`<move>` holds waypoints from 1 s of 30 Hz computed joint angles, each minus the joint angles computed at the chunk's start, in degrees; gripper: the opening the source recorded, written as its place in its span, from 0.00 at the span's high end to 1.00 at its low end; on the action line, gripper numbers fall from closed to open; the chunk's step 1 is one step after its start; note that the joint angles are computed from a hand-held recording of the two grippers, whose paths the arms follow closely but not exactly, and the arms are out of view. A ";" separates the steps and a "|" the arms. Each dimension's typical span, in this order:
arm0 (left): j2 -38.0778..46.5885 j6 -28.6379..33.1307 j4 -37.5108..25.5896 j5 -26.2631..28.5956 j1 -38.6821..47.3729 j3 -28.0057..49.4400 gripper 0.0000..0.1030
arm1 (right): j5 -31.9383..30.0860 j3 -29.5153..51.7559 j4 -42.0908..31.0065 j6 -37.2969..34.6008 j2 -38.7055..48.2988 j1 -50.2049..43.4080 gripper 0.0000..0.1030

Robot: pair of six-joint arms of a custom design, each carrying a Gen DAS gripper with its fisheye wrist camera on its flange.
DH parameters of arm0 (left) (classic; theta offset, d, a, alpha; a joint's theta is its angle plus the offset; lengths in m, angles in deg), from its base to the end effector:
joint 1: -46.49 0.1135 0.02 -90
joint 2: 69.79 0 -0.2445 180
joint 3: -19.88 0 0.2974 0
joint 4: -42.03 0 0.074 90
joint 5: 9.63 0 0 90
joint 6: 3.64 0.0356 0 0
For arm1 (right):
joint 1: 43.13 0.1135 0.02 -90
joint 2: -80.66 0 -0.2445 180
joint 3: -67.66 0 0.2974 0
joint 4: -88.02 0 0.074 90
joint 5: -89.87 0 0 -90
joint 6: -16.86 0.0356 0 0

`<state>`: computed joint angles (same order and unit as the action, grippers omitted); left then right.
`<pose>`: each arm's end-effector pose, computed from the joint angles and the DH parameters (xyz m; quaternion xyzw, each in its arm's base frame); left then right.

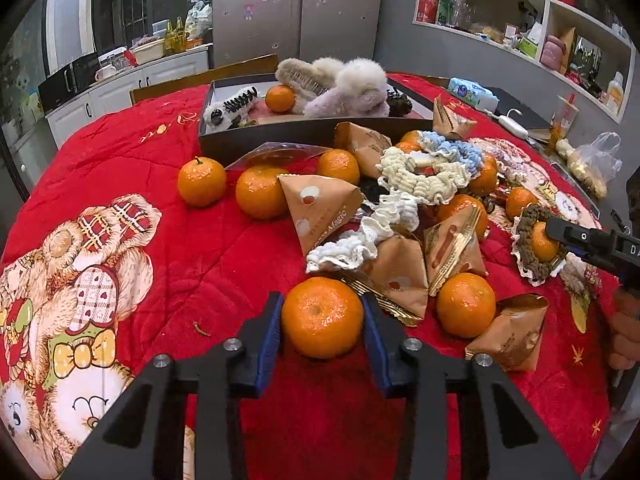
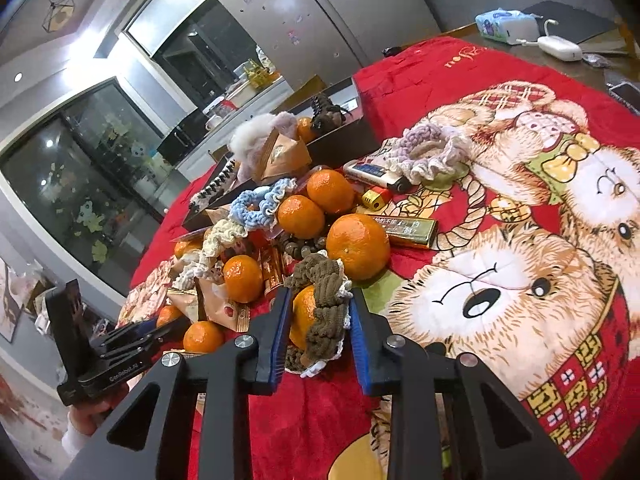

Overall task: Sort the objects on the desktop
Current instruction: 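Close the left gripper on an orange while the right closes on the brown braided scrunchie, then lift the orange with the left gripper while the right lifts the brown scrunchie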

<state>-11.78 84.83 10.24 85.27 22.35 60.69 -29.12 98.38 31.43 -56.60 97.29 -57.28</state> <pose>0.2236 -0.1035 0.1503 0.1981 0.9147 -0.1168 0.3323 0.1513 -0.0204 0.1848 0.1373 0.8813 0.2372 0.3851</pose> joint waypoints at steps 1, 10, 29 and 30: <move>-0.34 -0.11 -0.09 0.03 0.05 -0.16 0.61 | 0.14 0.02 -0.21 0.04 -0.44 -0.03 0.74; -3.20 -0.31 -0.74 0.23 0.14 -1.27 0.61 | 2.49 1.58 -2.79 0.07 -4.49 1.83 0.74; -8.03 0.22 -3.22 0.90 -0.16 -1.83 0.61 | 16.31 4.23 -3.11 0.17 -6.05 15.18 0.75; -8.23 0.27 -3.36 0.76 -0.25 -1.80 0.61 | 18.57 4.52 -3.23 0.75 -5.89 16.92 0.75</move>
